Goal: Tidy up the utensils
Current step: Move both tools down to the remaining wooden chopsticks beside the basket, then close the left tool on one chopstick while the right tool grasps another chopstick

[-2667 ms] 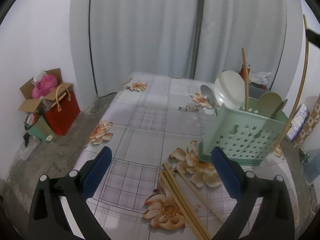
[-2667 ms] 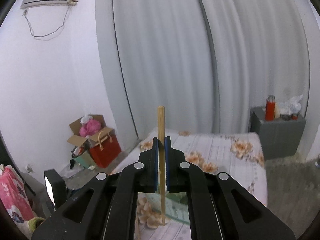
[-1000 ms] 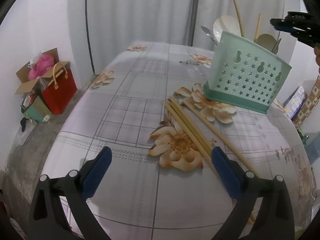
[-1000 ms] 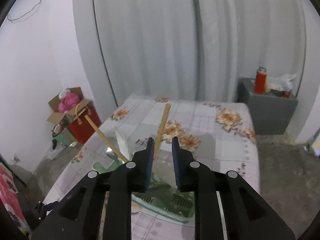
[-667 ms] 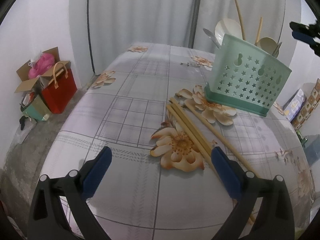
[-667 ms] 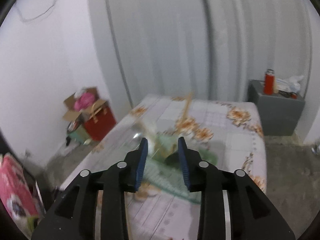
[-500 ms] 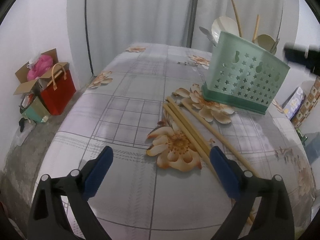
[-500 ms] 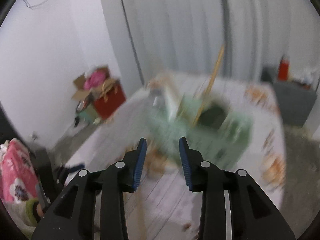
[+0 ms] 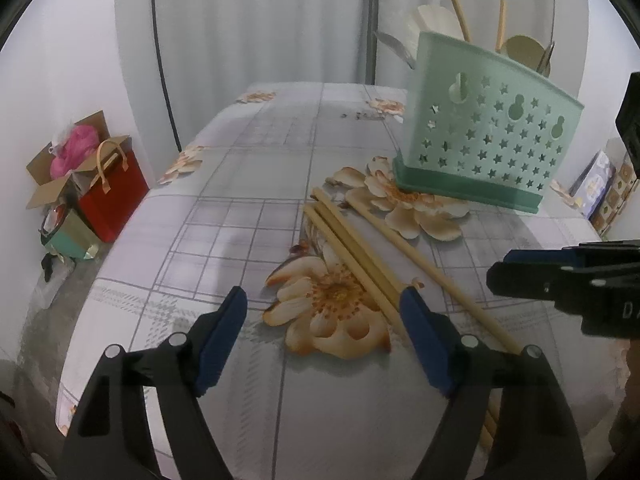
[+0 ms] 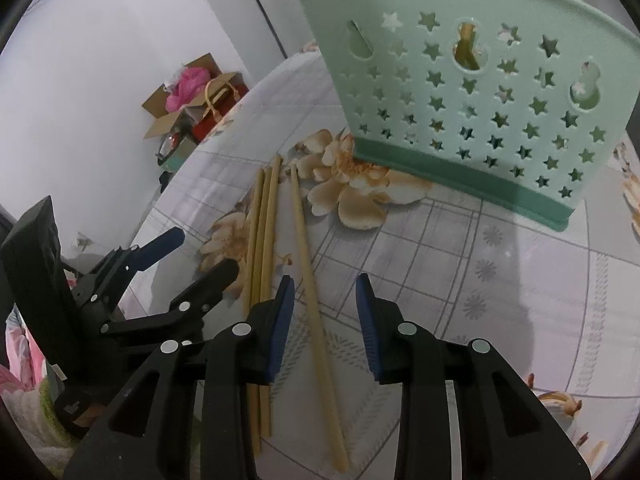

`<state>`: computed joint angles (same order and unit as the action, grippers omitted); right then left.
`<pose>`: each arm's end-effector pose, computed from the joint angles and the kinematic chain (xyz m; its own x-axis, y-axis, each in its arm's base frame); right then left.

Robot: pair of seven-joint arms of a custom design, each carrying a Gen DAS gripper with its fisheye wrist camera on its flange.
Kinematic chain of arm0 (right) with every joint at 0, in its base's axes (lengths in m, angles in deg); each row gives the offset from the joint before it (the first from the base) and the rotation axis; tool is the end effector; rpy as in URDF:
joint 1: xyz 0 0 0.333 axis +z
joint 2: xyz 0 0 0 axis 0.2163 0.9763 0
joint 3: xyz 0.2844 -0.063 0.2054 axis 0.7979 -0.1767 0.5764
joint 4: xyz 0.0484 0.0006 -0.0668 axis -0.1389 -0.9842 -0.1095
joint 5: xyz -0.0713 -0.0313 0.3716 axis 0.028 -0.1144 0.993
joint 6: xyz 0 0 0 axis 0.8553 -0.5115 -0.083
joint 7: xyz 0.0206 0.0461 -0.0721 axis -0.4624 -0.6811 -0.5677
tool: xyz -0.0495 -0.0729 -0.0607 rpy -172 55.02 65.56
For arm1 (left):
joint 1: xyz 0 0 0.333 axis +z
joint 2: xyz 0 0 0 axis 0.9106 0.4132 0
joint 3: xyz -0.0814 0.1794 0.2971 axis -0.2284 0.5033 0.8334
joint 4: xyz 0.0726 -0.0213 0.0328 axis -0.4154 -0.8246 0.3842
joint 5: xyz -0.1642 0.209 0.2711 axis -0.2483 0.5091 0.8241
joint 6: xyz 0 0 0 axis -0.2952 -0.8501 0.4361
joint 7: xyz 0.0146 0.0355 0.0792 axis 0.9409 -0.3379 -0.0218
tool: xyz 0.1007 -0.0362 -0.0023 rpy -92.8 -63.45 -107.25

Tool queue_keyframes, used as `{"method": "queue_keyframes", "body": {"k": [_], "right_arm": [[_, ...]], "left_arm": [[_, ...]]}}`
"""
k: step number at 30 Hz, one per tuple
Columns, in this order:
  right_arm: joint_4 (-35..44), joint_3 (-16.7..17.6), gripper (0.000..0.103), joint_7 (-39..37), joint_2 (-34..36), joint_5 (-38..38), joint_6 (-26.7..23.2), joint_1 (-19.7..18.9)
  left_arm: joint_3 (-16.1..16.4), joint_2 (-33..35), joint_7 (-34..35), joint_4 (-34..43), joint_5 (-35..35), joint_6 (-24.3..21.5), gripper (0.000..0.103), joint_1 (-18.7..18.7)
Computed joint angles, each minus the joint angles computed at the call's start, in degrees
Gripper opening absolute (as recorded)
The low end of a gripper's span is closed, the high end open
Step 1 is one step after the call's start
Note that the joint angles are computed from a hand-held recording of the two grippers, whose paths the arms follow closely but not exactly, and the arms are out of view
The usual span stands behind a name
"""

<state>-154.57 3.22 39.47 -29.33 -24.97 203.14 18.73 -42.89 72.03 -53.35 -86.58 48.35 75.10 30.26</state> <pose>0.6575 0.1820 0.3789 0.6103 -0.7211 -0.3280 -0.7621 -0.4215 -0.4914 0.6233 -0.4264 0.3458 0.2892 -0.9573 0.0033 -0.6866 -0.2098 -0.6961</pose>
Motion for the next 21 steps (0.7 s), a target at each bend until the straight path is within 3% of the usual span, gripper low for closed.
{"method": "queue_keyframes", "body": {"k": [12,21], "right_arm": [[-0.19,-0.05,0.029,0.51,1.23,-0.58,0.18,-0.14],[-0.47,0.31,0.026,0.02,1.29,-1.19,1.26,-0.19]], "left_arm": [[0.29,2.07,3.01,2.46,-2.28,-1.36,0.075,-0.16],[0.76,1.16,0.99,0.32,-2.65,0.98,0.055,0.37]]}}
